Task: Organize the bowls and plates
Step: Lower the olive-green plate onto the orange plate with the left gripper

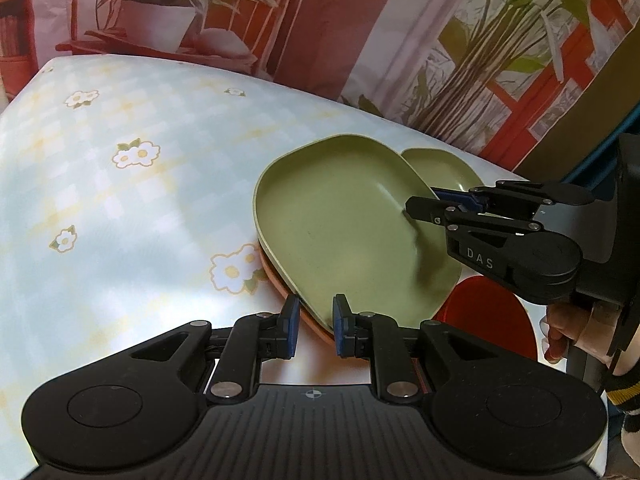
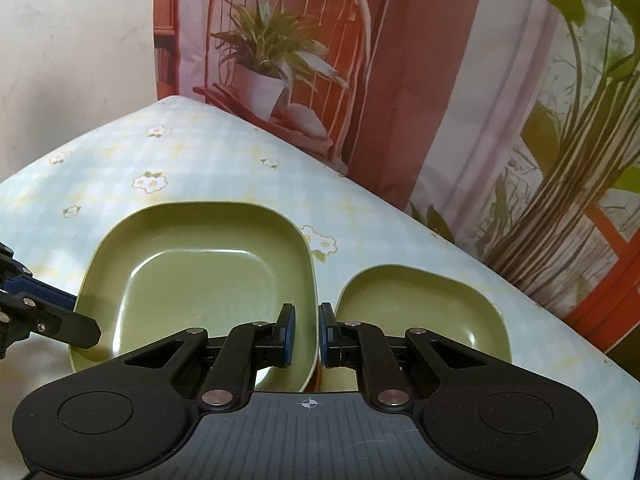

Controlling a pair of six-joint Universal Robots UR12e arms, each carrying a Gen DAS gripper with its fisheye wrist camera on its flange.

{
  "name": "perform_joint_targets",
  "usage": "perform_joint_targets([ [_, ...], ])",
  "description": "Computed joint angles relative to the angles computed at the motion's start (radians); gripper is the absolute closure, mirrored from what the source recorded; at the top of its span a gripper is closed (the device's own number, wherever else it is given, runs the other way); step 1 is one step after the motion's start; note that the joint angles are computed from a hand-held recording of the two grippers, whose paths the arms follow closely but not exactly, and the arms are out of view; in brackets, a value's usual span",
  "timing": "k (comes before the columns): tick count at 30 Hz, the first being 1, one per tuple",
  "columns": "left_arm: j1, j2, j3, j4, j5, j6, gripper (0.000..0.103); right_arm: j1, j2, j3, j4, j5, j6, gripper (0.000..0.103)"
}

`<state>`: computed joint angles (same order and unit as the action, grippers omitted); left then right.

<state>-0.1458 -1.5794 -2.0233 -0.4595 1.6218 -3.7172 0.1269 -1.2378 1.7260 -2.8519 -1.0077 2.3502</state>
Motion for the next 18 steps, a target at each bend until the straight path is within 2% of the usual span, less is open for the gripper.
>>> perform_joint_targets([
  [5,-0.002,-0.002,0.0,-0.001,-0.001,-0.006,0.084,0.008,0.002,0.007,-0.012,-0.031,-0.013,0.091],
  [18,0.009,-0.007,-0.001,-0.009,-0.038,-0.01,0.084,0.009,-0.007,0.011,-0.005,-0.048,-0.03,0.091],
])
